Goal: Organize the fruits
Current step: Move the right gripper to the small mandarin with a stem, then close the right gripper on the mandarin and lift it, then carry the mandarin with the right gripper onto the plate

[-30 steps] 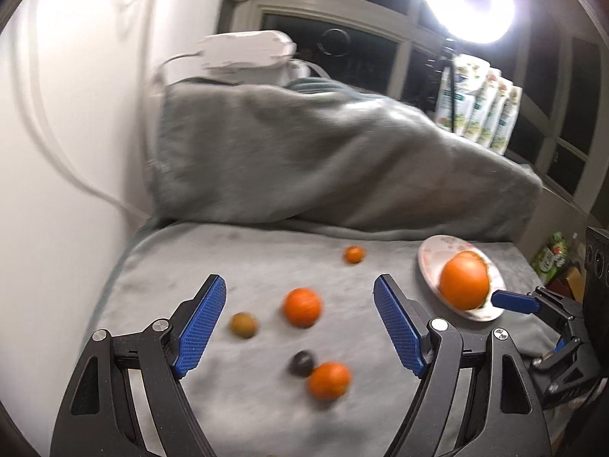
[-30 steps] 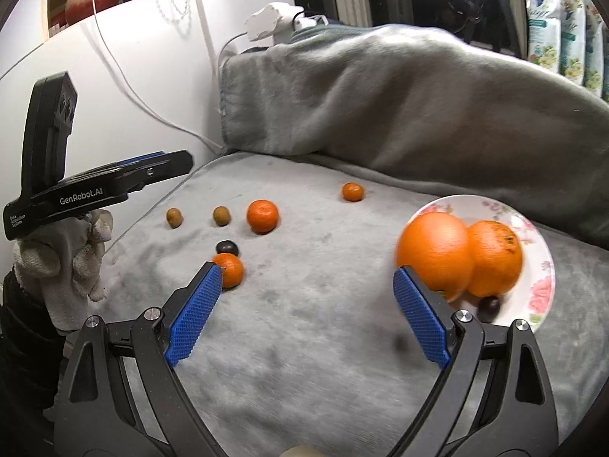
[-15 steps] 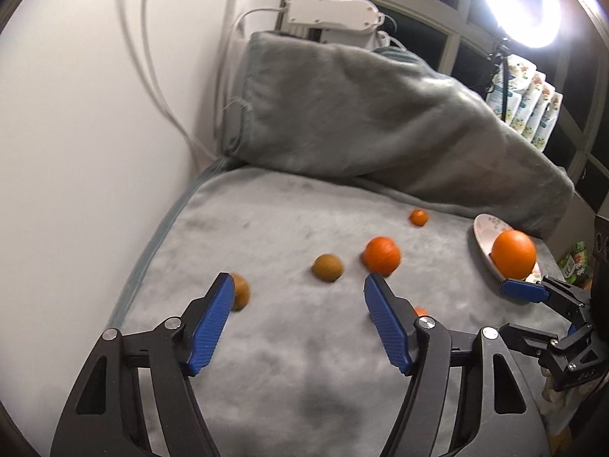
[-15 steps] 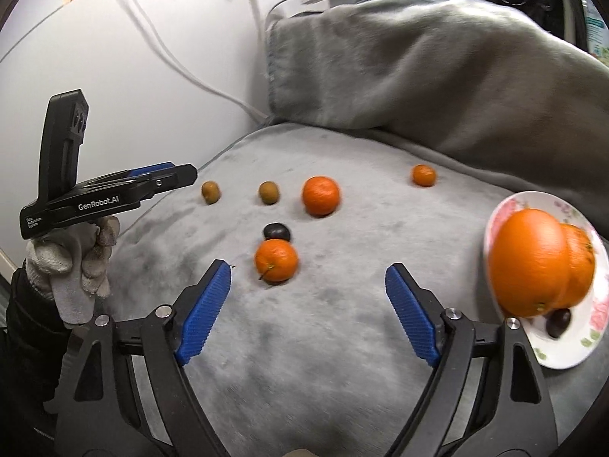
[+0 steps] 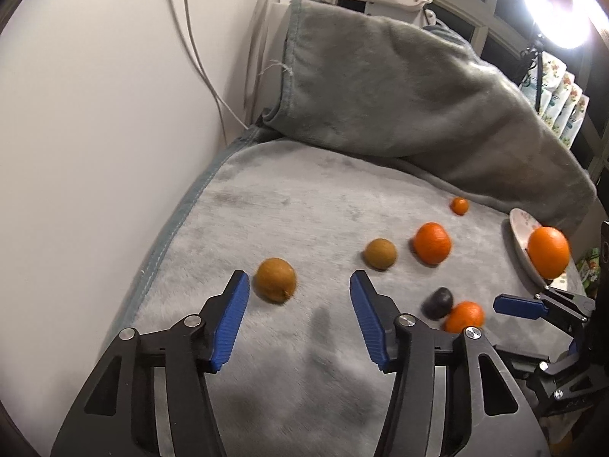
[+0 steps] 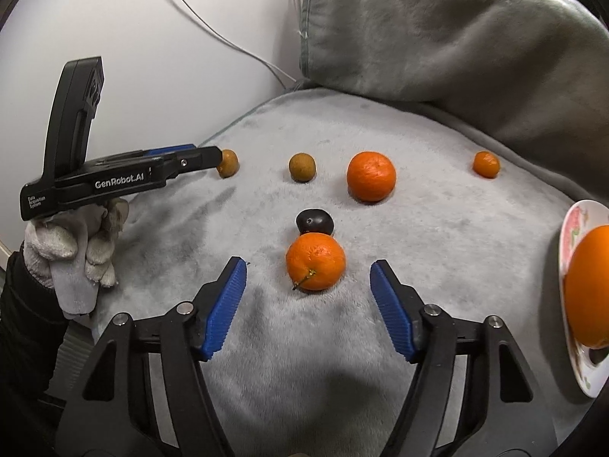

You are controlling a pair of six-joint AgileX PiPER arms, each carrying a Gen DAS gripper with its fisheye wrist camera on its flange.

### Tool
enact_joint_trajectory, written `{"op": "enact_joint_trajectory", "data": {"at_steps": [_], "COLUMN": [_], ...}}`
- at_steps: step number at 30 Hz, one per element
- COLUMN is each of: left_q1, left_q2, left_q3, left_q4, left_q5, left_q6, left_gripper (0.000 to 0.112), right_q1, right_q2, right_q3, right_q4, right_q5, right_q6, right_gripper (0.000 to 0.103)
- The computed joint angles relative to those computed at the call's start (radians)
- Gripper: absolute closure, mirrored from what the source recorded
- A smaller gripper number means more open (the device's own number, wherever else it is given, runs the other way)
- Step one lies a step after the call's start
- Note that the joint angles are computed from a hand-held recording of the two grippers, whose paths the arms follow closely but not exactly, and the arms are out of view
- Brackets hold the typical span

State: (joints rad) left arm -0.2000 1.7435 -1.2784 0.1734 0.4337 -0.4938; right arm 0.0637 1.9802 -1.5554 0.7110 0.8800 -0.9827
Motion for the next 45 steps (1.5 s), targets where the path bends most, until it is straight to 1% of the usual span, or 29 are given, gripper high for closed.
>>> {"op": "enact_joint_trajectory", "data": {"at_steps": [3,9,10,11,13,15,16,17,19,20,22,29,33,40,45], "left_q1": [0.008,0.031,0.034,0.039,0.042,0.045,0.045,0.044,0.043,0.044,0.044,0.031,0.017,-0.009,-0.046], "left_q2": [0.028,0.081,0.087,0.096,0.100,0.108,0.110,0.114,0.117,0.119,0.117,0.116,0.091,0.038,-0.001], "left_q3": [-0.025,-0.078,-0.087,-0.097,-0.096,-0.104,-0.106,-0.111,-0.113,-0.112,-0.107,-0.102,-0.085,-0.054,-0.024], "left_q4": [-0.003,-0.053,-0.064,-0.082,-0.098,-0.113,-0.114,-0.112,-0.096,-0.094,-0.092,-0.056,-0.026,-0.009,-0.003], "left_q5": [0.015,0.051,0.057,0.064,0.065,0.071,0.072,0.074,0.077,0.078,0.073,0.062,0.055,0.037,0.016], "left_q6": [0.016,0.072,0.083,0.099,0.114,0.129,0.130,0.128,0.111,0.109,0.106,0.068,0.039,0.010,-0.011], "left_gripper": [0.064,0.066,0.068,0.069,0.073,0.073,0.074,0.075,0.082,0.083,0.087,0.087,0.087,0.087,0.087], "right_q1": [0.013,0.035,0.036,0.038,0.046,0.052,0.054,0.056,0.057,0.057,0.054,0.048,0.033,-0.012,-0.075], "right_q2": [0.028,0.070,0.076,0.082,0.098,0.107,0.108,0.110,0.108,0.109,0.111,0.106,0.082,0.031,-0.016], "right_q3": [-0.023,-0.074,-0.084,-0.096,-0.118,-0.127,-0.127,-0.126,-0.120,-0.120,-0.121,-0.105,-0.076,-0.019,0.031], "right_q4": [-0.016,-0.045,-0.048,-0.056,-0.071,-0.083,-0.086,-0.088,-0.090,-0.091,-0.085,-0.062,-0.034,0.011,0.064], "right_q5": [-0.001,-0.009,-0.005,0.000,0.005,0.007,0.003,0.001,-0.004,-0.005,-0.002,-0.011,-0.013,-0.005,0.005], "right_q6": [0.027,0.071,0.078,0.087,0.105,0.114,0.114,0.113,0.113,0.115,0.111,0.093,0.068,0.018,-0.018], "right_gripper": [0.032,0.033,0.037,0.044,0.050,0.051,0.052,0.057,0.062,0.063,0.063,0.064,0.064,0.064,0.064]}}
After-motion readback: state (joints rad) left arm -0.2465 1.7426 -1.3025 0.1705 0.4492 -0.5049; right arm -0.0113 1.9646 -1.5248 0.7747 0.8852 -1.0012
